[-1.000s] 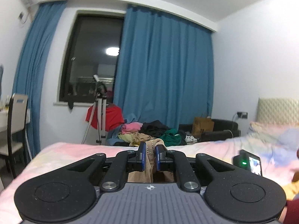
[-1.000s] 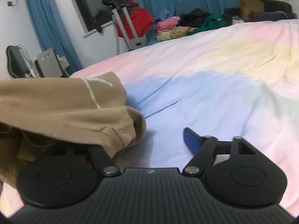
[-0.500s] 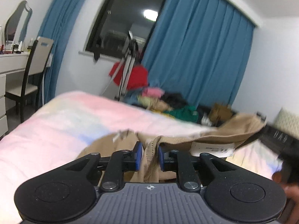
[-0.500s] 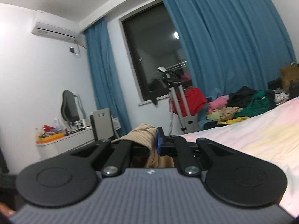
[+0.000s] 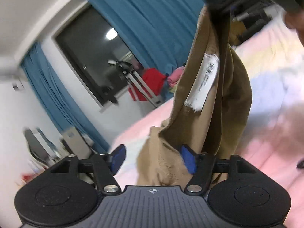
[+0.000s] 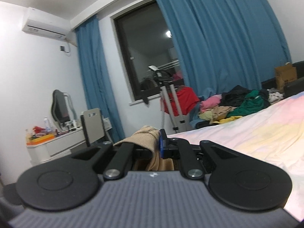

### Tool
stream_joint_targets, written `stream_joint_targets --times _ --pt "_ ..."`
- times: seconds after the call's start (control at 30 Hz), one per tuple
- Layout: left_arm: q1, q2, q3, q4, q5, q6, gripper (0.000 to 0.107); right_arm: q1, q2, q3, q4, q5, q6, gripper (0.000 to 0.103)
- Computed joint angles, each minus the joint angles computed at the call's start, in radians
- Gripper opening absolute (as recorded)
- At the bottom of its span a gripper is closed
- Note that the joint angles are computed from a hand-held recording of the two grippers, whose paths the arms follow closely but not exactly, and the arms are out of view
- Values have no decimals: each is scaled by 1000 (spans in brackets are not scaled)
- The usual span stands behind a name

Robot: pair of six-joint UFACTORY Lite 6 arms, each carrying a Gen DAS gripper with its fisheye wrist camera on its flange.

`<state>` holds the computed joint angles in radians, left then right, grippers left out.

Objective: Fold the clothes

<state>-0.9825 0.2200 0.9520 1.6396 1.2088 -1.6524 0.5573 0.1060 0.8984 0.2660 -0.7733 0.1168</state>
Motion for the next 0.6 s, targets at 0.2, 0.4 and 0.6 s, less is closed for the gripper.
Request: stream_joint_targets --times 0.2,0.4,0.6 --pt "-5 -152 -90 -10 -1 -153 78 -12 64 48 153 31 -83 10" --pt "-53 -402 -232 -9 -102 -365 79 -12 89 55 138 26 -67 10" --pt "69 -270 -145 -138 -270 -242 79 32 19 -9 99 -53 -72 10"
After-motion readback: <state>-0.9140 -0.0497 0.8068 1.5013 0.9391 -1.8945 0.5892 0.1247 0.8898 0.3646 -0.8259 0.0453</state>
